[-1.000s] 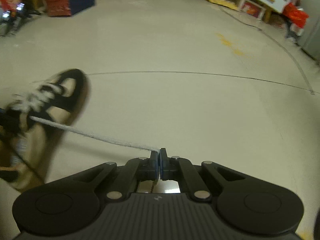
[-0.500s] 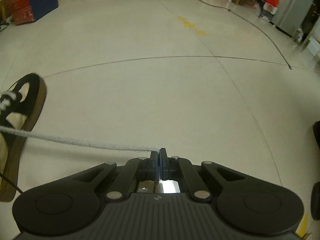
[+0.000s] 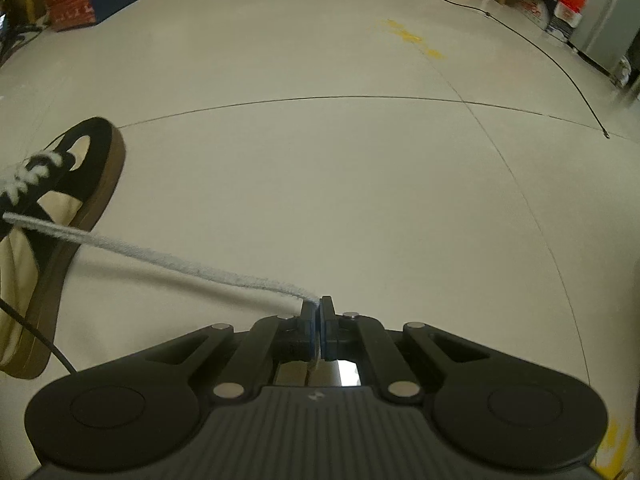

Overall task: Lace up shoes with both hands
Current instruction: 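Pull the white lace end away from the sneaker with the right gripper while the left gripper holds the laces, then release the lace and sneaker with both grippers and open them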

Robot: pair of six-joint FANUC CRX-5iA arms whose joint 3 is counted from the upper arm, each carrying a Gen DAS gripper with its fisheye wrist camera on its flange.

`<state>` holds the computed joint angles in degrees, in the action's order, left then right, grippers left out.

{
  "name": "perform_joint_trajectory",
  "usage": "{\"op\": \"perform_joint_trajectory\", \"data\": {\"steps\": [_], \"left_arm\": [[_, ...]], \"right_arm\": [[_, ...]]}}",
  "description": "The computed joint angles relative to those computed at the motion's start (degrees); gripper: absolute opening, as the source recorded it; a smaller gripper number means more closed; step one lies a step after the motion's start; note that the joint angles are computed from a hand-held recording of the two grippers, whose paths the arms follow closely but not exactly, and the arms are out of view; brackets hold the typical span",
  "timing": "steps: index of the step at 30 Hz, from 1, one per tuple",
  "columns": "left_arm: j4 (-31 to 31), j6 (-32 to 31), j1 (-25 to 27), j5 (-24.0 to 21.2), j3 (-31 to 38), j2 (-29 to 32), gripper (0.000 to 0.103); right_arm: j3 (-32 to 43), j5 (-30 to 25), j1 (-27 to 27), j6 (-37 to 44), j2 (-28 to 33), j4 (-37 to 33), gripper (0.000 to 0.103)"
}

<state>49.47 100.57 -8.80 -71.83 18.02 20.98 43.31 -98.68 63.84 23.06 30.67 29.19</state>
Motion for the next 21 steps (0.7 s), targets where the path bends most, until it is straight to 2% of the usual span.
{"op": "perform_joint_trajectory", "data": {"steps": [1,3,4,5,8,11,17,21], "left_arm": [[0.3,2.9,-0.1,0.6,-0.4,0.2,0.044],[0.1,7.7,-0.5,1.5,-0.8,0.4,0.024],[-1.3,10.0,-0.8,1.8,-0.5,0.3,0.017],[-3.0,12.3,-1.0,2.0,0.0,0.2,0.001],[-10.2,13.6,-1.6,1.4,3.8,-0.2,0.001],[-16.6,14.9,-2.2,-0.3,8.0,-0.1,0.002],[-21.6,19.4,-1.3,-4.0,11.5,1.6,0.002],[-29.6,19.2,-1.3,-6.6,15.2,2.7,0.002]], "right_arm": [[0.1,0.0,-0.1,0.2,0.0,-0.2,0.001],[0.0,0.0,0.1,0.0,-0.2,0.0,0.001],[-0.2,-0.2,0.1,-0.1,-0.3,0.1,0.001],[-0.4,-0.4,0.2,-0.2,-0.4,0.3,0.001],[-0.4,-2.7,0.3,-0.5,0.1,1.0,0.001],[-1.4,-3.6,0.2,-4.4,-1.0,-0.6,0.001],[-1.2,-5.0,0.2,-2.0,-0.3,-1.5,0.001],[-4.3,-6.1,-0.4,-4.3,-2.3,-1.9,0.002]]}}
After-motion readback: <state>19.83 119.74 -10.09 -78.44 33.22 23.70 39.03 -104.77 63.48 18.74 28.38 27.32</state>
